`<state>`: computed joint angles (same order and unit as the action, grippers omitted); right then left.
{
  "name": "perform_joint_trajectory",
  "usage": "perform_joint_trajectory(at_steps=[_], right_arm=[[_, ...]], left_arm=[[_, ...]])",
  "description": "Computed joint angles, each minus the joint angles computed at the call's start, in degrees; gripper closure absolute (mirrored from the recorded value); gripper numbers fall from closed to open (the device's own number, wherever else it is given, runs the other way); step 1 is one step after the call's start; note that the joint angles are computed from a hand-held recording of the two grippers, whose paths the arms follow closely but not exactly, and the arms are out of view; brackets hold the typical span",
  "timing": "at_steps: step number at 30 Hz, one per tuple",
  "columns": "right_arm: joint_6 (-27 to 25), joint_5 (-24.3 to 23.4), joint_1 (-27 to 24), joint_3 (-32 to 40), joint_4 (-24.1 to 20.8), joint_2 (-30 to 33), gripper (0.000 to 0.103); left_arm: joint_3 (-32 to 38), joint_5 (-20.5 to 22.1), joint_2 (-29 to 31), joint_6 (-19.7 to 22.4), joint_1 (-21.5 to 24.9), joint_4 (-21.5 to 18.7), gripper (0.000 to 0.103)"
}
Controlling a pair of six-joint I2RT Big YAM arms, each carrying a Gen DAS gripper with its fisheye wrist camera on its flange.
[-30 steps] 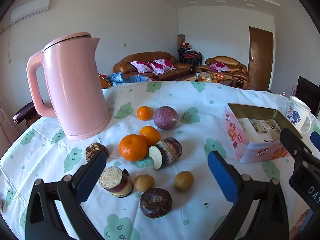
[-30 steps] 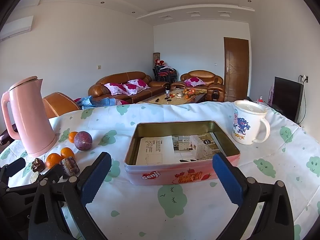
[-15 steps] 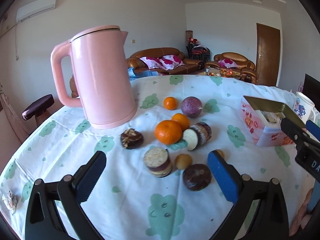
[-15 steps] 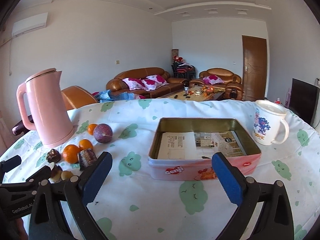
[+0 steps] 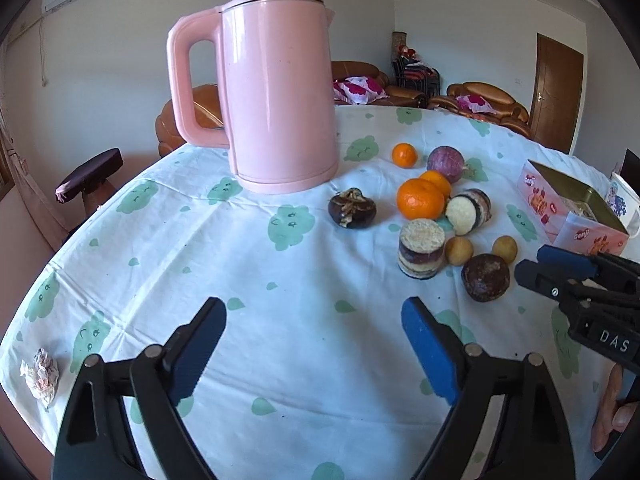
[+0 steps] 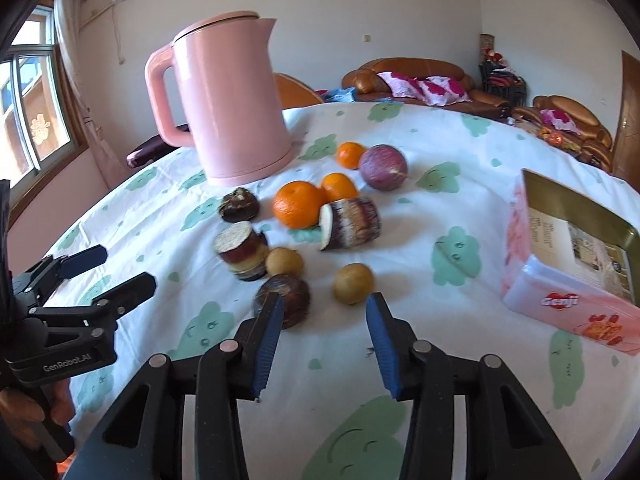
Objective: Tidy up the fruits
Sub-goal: 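Reach left gripper to beige-topped cylinder while right gripper grasps dark round fruit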
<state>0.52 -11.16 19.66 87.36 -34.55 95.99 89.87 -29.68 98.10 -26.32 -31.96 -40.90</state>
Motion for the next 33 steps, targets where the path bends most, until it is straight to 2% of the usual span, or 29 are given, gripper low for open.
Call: perform_joint_trajectory(at_steps=[3,7,11,12,14,19,26,29,31,33], right_arm=[[-0.3,-1.2,1.1,2.8,-3.1,2.1,0.057],[-3.7,4.5,3.1,6.3,-5.9,4.6,0.057],[-5.7,6.7,3.3,10.0,-9.9,7.2,0.057],[-5.7,6.3,3.1,11.2,-11.8,8.2,0.057],[-4.7,4.5,2.4,11.6,-11.9,8.3,0.057],[-4.4,2.9,1.8,8.9,-9.3,6.6,0.062],[-0.9,0.6,-1.7,-0.7,2.9,-0.5,0.062],[0.6,1.8,-3.1,-3.1,7.2,-2.4,0.062],[1.8,1.5,-3.9,-3.4,8.1,-2.6,0.062],[2.7,1.1,-4.4,-2.9,7.7,-2.2,0.062]], left_arm=[[0.2,0.4,-0.3,0.9,0.2,0.3,0.012],[0.1,0.9,-0.9,2.9,0.3,1.3,0.012],[0.7,0.9,-0.8,4.5,0.5,1.0,0.012],[1.0,1.4,-0.7,4.7,0.7,0.9,0.011],[1.4,3.1,-0.4,4.9,1.0,1.1,0.011],[5.0,6.7,2.0,5.8,1.2,-0.2,0.011],[11.9,11.1,7.0,6.6,1.5,-2.3,0.013],[15.8,13.2,9.9,6.6,1.7,-4.8,0.025],[18.0,14.3,11.6,6.5,1.8,-6.0,0.028],[20.4,14.3,13.5,6.7,1.8,-7.8,0.043]])
